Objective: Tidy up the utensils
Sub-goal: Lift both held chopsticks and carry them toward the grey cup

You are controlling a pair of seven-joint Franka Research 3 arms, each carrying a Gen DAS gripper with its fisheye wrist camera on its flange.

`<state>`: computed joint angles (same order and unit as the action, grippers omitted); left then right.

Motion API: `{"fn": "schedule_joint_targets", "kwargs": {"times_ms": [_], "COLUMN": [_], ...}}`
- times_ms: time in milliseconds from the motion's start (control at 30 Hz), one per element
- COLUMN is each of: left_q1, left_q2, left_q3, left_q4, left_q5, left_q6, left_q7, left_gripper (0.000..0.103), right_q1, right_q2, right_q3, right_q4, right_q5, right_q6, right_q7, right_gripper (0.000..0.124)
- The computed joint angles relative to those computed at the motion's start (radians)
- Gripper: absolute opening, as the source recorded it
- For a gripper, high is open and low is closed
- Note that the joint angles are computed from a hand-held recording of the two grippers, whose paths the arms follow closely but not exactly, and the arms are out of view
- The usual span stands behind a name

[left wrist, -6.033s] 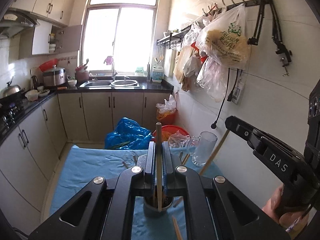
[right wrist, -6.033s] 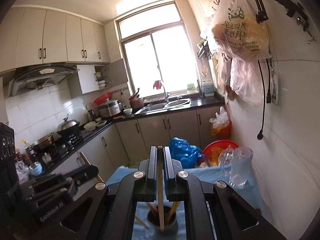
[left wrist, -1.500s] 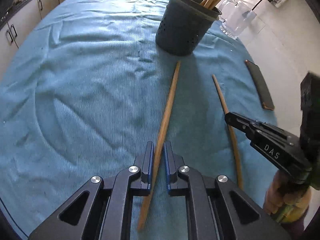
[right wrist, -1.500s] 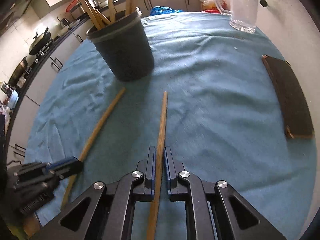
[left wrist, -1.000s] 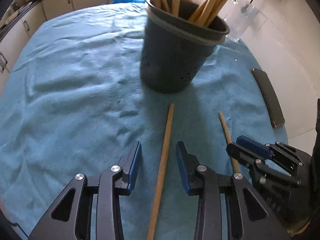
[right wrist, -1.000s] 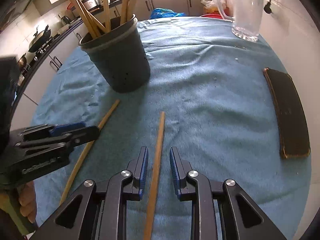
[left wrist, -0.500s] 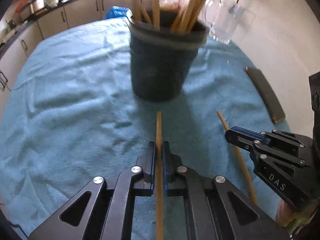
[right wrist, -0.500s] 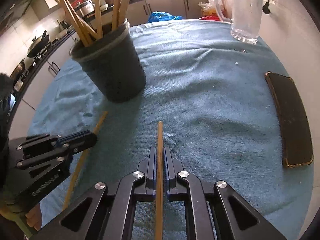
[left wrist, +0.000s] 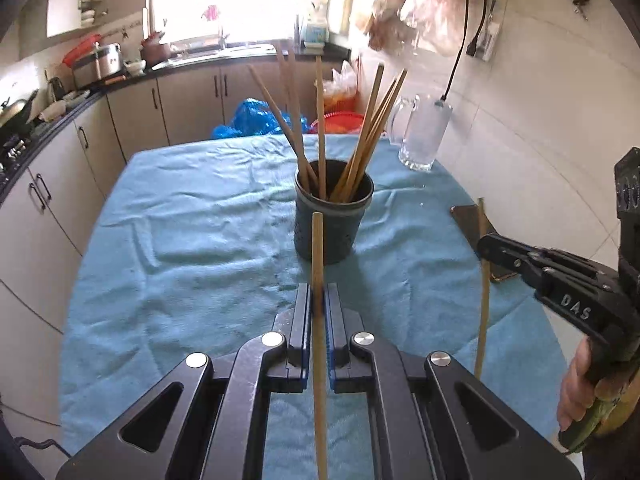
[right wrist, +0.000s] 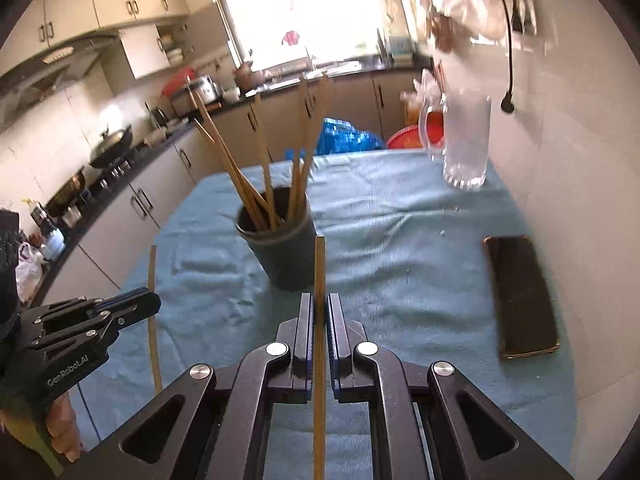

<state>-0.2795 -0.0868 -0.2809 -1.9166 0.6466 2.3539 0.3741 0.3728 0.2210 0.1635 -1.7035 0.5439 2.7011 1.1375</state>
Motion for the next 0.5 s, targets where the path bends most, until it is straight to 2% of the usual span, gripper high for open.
{"fn": "schedule_joint_targets", "kwargs": {"times_ms": [167,500], "left_q1": [-0.017,-0.036], "left_q2": [-0.038,-0.102], "left_q3": [-0.031,-0.065], "left_q4": [-0.007,-0.035], "left_q5": [0.055,0.083], "left_q6": [-0.071,-0.116], "left_q7": [-0.043,-0.109], "left_gripper": [0.006,0.006], "right_q1": [-0.006,0.016], "right_q2": [-0.08,-0.206], "right_q3": [0.01,-0.008], "right_q4": [-0.082,-0.206], "right_q5": [0.058,0.217], "right_q6": [0.053,0.099], "right_q7": [-0.071,-0.223], "right_gripper": [0.007,0.007]}}
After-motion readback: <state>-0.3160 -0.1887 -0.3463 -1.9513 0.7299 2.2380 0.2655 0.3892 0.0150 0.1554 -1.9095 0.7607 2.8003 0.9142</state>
